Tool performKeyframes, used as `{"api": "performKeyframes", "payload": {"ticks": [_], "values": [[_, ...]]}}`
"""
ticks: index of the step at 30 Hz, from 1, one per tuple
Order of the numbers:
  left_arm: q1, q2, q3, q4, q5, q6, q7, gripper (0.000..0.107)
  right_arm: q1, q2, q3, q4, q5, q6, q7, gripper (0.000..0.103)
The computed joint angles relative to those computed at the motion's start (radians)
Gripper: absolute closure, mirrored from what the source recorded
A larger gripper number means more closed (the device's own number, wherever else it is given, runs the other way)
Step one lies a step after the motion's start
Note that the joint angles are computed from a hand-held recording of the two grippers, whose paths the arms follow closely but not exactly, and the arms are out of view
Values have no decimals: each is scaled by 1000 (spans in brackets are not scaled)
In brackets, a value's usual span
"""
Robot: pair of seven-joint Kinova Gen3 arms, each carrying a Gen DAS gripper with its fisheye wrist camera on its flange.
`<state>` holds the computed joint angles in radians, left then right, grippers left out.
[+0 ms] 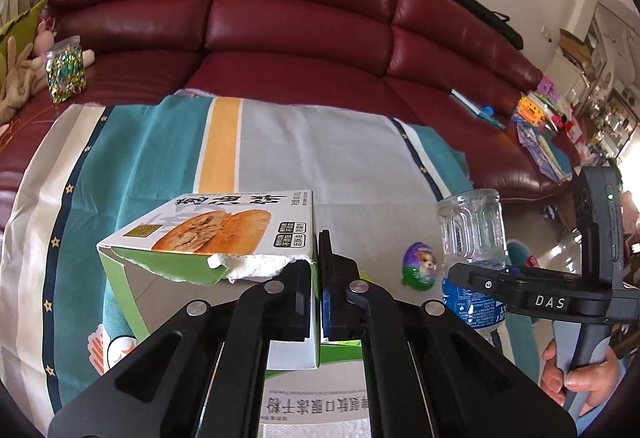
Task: Collect trash
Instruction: 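Carry box and bottle over the teal bin and open both tools to drop them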
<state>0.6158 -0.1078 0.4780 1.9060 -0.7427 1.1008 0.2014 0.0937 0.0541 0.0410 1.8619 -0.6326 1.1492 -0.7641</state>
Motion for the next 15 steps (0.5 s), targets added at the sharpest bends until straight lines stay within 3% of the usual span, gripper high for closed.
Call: {"api": "performKeyframes", "payload": {"ticks": [7,15], "values": [[112,149,16,-194,-68,62,-56,104,138,9,91,-28,-44,90,110,41],[228,345,-31,-409,-68,-2,-183,104,371,107,168,-132,-94,226,244,41]]}}
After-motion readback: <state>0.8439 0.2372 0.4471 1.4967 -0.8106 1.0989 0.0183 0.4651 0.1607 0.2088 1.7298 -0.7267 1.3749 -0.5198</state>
